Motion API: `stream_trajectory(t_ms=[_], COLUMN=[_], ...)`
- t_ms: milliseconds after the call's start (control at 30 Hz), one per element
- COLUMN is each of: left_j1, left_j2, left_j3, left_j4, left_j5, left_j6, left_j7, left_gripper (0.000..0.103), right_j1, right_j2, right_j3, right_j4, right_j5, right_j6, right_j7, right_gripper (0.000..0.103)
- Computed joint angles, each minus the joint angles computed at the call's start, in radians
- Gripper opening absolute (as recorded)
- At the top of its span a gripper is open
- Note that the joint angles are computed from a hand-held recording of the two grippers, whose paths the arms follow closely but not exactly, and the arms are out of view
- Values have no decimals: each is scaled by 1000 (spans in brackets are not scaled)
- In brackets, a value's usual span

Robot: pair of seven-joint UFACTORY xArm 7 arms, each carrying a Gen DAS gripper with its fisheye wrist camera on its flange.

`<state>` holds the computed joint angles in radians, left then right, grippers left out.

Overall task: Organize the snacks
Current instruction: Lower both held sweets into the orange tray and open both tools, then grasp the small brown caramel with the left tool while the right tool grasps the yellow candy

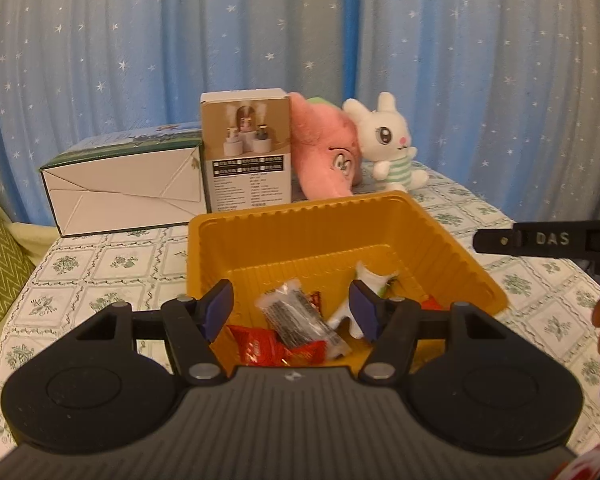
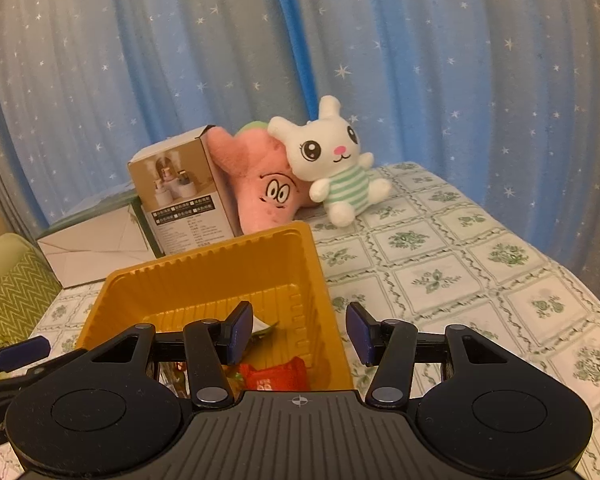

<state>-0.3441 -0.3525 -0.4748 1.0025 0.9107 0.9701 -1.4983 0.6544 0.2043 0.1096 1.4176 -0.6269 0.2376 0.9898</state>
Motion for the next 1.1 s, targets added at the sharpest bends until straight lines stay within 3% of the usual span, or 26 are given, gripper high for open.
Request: stream_trajectory(t_ms=[267,533,833,1100], left_j1=[-36,-80,-139,-175], left_j2=[-44,-68,-64,-73], left_j3=[-46,-100,-156,-169], left_j4=[-24,-37,-44,-59], left_j5=[-58,-137,-214,-255], left_j6=[37,60,122,167], left_j7=[-39,-74,-104,-155], left_gripper=[62,67,75,90], right_j1=[-45,-119,-109,-107], right_j2=[-131,-294,-493,-528], right_j3=[48,152,196,239], right_j4=[-139,-322,-565,-630], right_j5=[1,130,395,465], right_j6=[-6,1,30,8], right_j7=[12,-87,-270,-401], right_gripper=[52,52,52,52])
